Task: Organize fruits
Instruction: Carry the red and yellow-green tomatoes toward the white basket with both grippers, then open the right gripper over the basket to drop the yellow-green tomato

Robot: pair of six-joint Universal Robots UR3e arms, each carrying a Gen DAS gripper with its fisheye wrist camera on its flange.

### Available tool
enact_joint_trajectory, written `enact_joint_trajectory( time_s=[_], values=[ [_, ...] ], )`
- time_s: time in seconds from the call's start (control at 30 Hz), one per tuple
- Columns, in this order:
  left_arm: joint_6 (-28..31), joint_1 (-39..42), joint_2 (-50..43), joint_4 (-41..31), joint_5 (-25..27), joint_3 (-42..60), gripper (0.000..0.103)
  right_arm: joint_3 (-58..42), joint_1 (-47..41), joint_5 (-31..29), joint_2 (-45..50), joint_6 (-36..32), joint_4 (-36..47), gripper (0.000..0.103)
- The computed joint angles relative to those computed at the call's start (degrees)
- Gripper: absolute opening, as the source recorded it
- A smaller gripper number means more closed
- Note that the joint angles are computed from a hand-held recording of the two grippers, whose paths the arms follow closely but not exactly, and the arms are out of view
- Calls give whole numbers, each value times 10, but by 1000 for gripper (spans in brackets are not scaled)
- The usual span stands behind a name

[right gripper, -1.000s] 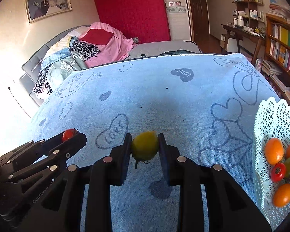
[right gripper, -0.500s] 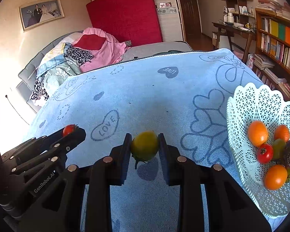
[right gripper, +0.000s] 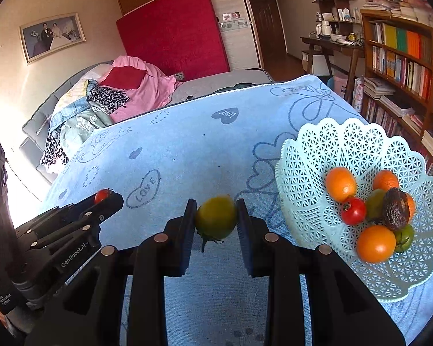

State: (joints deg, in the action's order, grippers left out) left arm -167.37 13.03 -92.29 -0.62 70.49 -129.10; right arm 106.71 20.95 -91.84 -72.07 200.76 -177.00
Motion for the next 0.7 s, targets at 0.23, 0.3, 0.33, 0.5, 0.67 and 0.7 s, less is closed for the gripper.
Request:
enact_joint_trajectory(
  time_s=[0.23, 0.3, 0.33, 0.5, 0.67, 0.7],
  values=[
    [5, -14, -7, 12, 12, -3, 27, 79, -37, 24, -62, 2, -33, 28],
    [4, -18, -10, 14, 17, -2, 27, 86, -29, -3, -70, -1, -35, 28],
    [3, -19, -12, 14, 19, 0, 27, 88, -28, -3, -72, 0, -38, 28],
    [0, -27, -20, 16, 30, 6, 27, 125, -48, 2, -105, 1, -47, 28],
    [3, -37, -21, 20, 35, 2, 27, 164, -71, 3, -135, 2, -61, 28],
    [3, -40, -21, 21, 37, 2, 27, 172, -78, 4, -140, 2, -64, 28]
  ],
)
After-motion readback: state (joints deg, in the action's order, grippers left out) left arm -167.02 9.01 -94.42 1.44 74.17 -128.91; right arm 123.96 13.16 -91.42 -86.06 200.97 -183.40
